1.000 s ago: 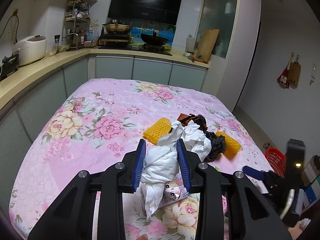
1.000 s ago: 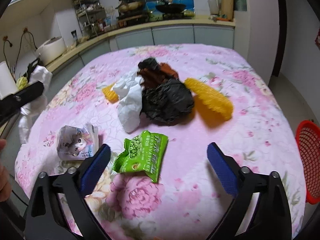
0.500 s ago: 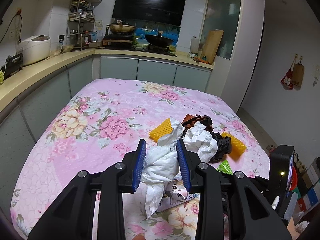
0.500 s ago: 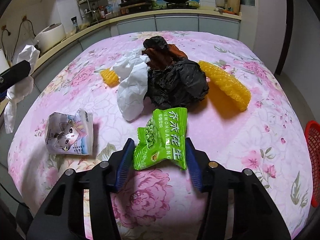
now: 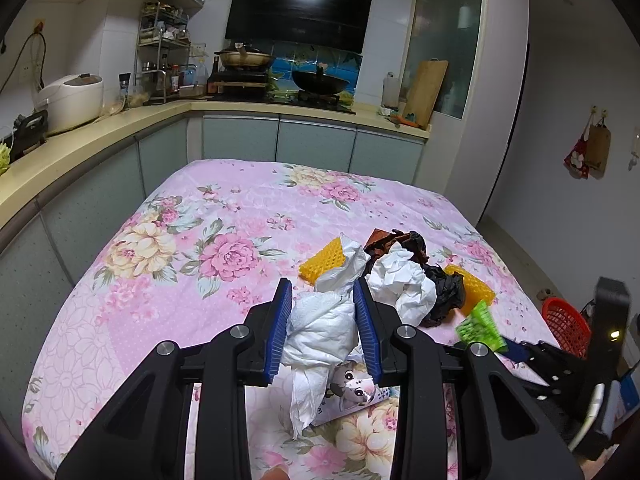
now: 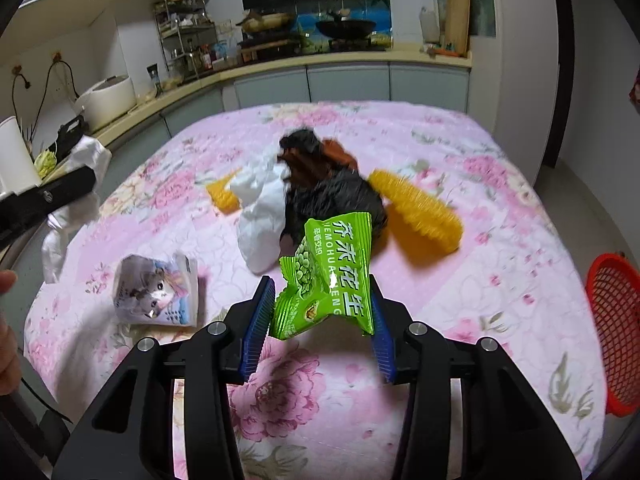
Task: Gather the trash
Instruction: 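Grasp the green snack bag with the right tool while the left tool holds the tissue, then carry tissue and green snack bag over the red basket and open both tools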
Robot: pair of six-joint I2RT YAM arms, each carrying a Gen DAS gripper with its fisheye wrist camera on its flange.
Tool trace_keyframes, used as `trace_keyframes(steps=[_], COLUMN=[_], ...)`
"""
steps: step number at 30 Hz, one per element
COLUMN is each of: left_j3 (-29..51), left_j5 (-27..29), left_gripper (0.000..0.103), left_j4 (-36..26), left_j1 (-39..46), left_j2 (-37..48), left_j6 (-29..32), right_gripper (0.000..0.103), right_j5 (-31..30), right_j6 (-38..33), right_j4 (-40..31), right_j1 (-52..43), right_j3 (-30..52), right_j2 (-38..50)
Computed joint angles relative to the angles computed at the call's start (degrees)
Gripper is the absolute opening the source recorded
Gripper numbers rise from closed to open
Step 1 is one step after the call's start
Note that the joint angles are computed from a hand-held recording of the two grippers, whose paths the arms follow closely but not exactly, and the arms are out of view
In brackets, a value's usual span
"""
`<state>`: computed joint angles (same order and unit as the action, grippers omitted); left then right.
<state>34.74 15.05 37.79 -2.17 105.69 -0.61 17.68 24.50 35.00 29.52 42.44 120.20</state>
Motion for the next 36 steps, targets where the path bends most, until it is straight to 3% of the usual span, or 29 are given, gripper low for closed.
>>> trace_keyframes(steps=[18, 36], left_j3=[-4.10, -3.20], left_j5=[-2.40, -6.44], left_gripper=[0.031, 0.031], left_j4=[5.22, 4.99], left_j1=[-3.31, -13.86], left_j2=[-5.90, -9.07], left_j6=[-1.78, -2.11], right_gripper=[0.044, 0.044], right_j5=[7.80, 11.97], right_j6=[-2.78, -3.74], right_j4=[4.47, 4.67], right_j1=[0.84, -3.53], right_j3=[-12.09, -22.54], right_j2=[-19.30, -35.49])
